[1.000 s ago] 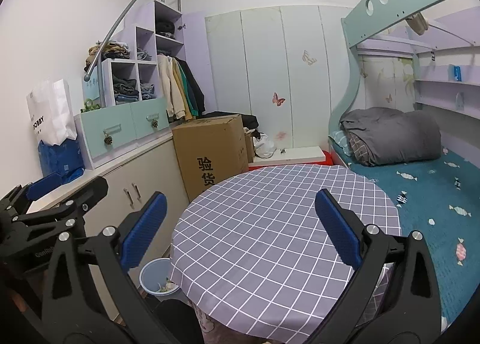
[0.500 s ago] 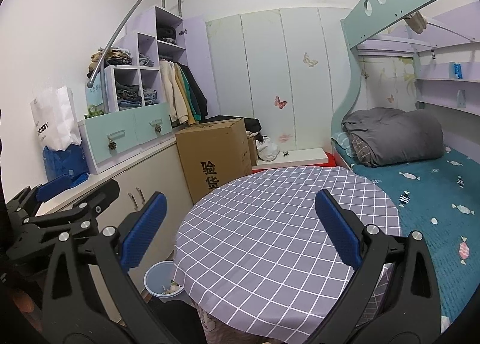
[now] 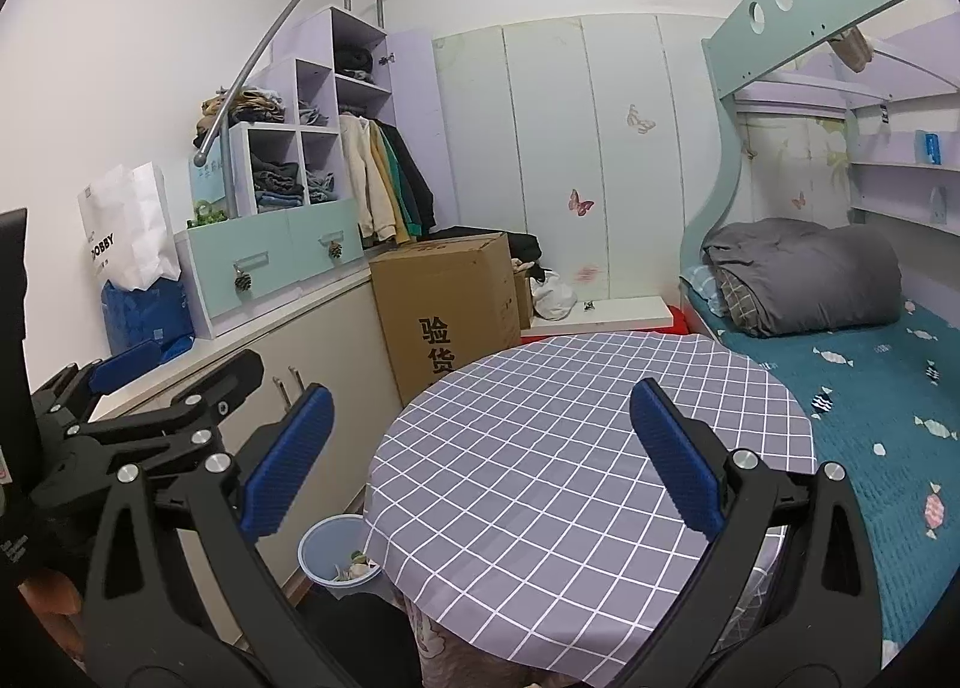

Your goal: Collect trash

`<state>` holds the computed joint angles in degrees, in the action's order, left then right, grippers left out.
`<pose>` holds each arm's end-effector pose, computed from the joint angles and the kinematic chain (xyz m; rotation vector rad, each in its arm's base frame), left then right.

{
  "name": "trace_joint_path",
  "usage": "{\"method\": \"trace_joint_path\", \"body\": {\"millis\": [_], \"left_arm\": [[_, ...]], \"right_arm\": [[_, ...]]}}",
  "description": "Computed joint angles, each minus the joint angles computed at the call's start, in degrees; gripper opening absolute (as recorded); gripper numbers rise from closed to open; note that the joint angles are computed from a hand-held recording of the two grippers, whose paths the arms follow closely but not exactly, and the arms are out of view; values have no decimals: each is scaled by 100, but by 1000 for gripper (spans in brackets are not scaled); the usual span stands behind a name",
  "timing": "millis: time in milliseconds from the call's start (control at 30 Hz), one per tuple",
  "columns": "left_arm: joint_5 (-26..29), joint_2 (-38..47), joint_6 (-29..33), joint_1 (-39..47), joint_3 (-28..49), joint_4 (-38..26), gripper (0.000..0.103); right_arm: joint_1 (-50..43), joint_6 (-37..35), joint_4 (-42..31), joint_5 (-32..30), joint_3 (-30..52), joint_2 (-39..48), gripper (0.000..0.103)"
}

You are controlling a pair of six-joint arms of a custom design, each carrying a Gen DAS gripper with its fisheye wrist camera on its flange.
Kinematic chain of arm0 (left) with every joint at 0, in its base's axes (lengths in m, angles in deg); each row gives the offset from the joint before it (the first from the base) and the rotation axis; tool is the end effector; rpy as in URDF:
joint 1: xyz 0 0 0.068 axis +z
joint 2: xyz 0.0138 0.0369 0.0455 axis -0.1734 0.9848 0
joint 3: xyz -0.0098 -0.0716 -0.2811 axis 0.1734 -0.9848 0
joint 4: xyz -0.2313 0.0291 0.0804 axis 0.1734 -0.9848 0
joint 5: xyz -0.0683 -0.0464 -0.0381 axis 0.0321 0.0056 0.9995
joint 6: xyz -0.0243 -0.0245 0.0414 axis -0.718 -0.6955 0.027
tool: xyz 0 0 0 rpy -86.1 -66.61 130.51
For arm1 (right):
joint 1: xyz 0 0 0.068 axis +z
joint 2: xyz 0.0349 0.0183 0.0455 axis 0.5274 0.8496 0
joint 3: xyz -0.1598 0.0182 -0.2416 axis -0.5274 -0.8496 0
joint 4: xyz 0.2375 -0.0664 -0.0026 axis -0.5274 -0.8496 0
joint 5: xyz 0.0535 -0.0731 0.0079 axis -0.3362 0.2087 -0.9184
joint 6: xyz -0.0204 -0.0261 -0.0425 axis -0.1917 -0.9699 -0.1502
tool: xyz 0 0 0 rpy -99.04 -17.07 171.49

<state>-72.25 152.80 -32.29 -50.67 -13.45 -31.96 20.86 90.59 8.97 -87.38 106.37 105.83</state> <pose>0.1982 -0.1413 0.3135 0.0899 1.8423 0.0495 0.1677 -0.0202 0.2933 0.0082 1.8036 0.2374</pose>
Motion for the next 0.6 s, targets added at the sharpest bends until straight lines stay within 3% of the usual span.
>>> {"method": "trace_joint_path", "body": {"millis": [600], "left_arm": [[50,-35,24,55,-46,11,98]], "right_arm": [[69,28,-39,18,-24,-33,97]]}}
